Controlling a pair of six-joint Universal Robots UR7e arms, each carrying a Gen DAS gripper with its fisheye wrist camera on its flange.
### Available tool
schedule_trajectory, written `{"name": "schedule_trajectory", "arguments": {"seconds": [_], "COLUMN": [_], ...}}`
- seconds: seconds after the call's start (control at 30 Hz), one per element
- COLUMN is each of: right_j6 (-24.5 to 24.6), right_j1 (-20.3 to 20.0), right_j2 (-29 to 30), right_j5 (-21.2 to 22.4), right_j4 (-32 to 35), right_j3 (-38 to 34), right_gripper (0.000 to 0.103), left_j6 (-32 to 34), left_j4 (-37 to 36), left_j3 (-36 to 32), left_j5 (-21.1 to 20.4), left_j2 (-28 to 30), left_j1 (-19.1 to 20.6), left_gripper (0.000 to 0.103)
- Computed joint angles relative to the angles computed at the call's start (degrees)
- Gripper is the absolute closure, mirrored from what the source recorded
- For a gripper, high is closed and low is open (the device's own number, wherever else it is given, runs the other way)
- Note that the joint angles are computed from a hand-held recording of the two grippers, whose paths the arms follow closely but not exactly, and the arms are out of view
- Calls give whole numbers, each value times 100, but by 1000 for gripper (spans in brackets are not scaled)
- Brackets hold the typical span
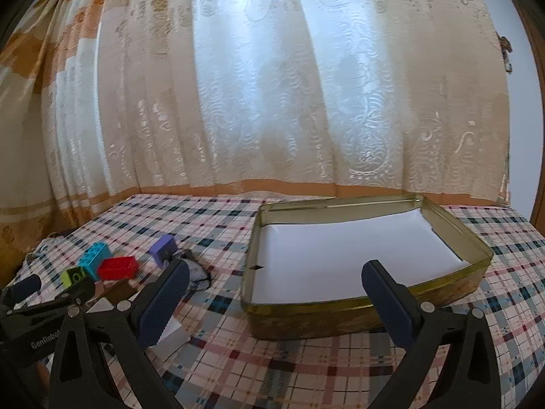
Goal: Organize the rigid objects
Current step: 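Grasp the clear plastic box with the left gripper while the right grasps the white box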
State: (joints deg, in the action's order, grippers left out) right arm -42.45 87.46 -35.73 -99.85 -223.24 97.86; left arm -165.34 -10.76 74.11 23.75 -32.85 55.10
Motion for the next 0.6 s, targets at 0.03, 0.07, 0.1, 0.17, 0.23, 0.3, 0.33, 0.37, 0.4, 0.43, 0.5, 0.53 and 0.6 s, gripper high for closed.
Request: {"name": "schedule_trajectory", "arguments": {"seconds": [0.03, 0.07, 0.1, 0.17, 0.23, 0.3, 0.33, 0.37, 0.4, 0.43, 0.5, 0.53, 0.6], "right_j6": [-4, -2, 0, 4, 9, -39, -58, -77, -96, -108, -124, -125, -131], "right_j1": [1, 2, 3, 9, 10, 21, 20, 21, 24, 28, 33, 32, 33], "right_j2": [-15, -29, -46, -65, -84, -84, -85, -89, -90, -92, -104, -118, -132], "right_j5": [21, 34, 52, 68, 84, 98, 104, 113, 127, 135, 139, 146, 160], "right_j4": [58, 108, 180, 288, 384, 415, 415, 409, 417, 426, 468, 499, 555], "right_j3": [24, 35, 55, 78, 102, 120, 126, 144, 158, 169, 181, 191, 205], "right_gripper": [1, 1, 1, 1, 1, 1, 1, 1, 1, 1, 1, 1, 1], "left_j6": [28, 3, -74, -302, -344, -332, -350, -403, -440, -486, -511, -507, -526], "left_j4": [-29, 0, 81, 289, 290, 284, 325, 396, 426, 467, 486, 480, 512], "left_j3": [43, 63, 78, 98, 165, 200, 195, 176, 188, 191, 206, 217, 229], "left_j5": [-62, -123, -125, -74, -75, -86, -78, -77, -70, -45, -66, -92, -79], "left_j2": [-24, -42, -59, -90, -136, -155, -154, -147, -156, -163, -172, -178, -193], "left_j1": [-1, 2, 15, 48, 71, 81, 89, 99, 99, 106, 106, 102, 106], "left_gripper": [0, 0, 0, 0, 0, 0, 0, 0, 0, 0, 0, 0, 0]}}
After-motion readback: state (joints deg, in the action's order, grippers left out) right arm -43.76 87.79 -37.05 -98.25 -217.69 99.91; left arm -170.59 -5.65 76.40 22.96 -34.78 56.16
